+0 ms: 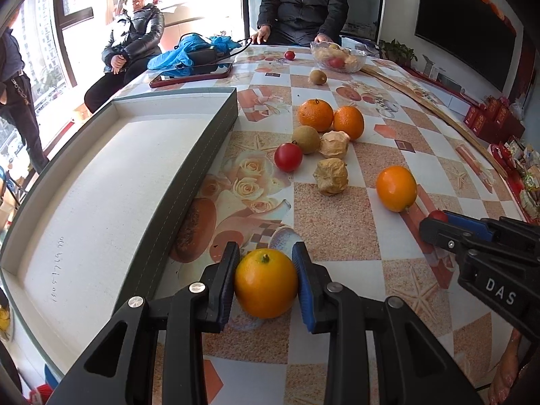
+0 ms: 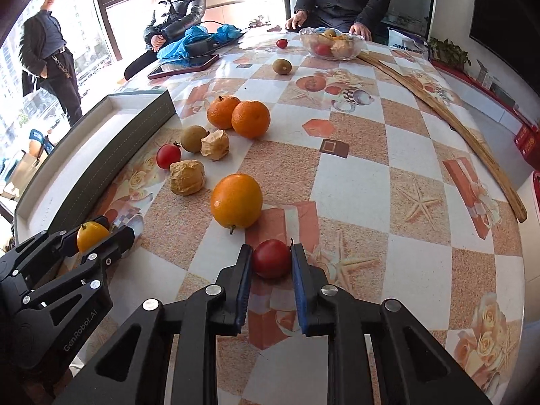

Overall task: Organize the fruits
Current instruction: 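Grasp the red tomato with the right tool while the left tool lifts the orange, then release the orange into the white tray with the left tool while the right tool releases the tomato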

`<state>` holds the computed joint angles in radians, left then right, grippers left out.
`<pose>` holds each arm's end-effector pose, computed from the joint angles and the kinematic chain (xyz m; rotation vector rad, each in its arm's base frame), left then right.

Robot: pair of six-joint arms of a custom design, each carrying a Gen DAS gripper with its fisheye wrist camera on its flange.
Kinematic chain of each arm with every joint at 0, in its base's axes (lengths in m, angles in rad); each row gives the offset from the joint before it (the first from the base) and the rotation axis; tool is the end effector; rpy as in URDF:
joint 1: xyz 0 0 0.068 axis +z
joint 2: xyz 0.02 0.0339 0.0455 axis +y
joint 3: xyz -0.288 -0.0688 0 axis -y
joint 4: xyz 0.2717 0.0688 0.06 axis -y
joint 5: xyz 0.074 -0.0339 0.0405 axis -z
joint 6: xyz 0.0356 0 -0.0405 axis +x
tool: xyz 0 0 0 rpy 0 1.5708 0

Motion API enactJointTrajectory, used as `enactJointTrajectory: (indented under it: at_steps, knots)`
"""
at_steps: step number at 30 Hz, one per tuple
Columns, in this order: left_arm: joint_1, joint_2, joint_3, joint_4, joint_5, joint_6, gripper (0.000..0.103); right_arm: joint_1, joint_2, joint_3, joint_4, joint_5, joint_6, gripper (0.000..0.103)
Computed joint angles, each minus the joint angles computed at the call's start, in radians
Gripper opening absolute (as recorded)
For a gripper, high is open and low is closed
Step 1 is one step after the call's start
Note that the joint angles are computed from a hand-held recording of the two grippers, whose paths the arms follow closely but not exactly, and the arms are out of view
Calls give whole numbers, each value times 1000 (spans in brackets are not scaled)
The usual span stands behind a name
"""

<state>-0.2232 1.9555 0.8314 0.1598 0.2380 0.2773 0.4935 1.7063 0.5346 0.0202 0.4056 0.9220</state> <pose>0.3506 -0.0882 0.0721 0.7143 2.4144 -0.2794 0.2385 0.1123 0.0744 0.6550 2.4825 -0.0459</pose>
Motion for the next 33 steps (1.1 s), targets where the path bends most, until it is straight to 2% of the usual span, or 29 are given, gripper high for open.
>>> enactJointTrajectory:
  at_steps: [3, 7, 15, 24, 33]
  knots:
    - [20, -20, 11, -65, 58, 13, 35, -37, -93, -80, 29, -66, 30, 24]
    - [40, -66, 4, -116, 118, 20, 35, -64, -195, -121, -12, -107, 40, 24]
    - [117, -159, 57, -236, 205, 57, 35, -53, -223, -30, -102, -140, 4, 24]
    - [241, -113, 273, -377, 185, 99, 35, -50, -73, 253, -203, -211, -111, 24]
    - [309, 44, 496, -409, 110, 72, 35, -54, 205, 662, -323, -301, -230, 24]
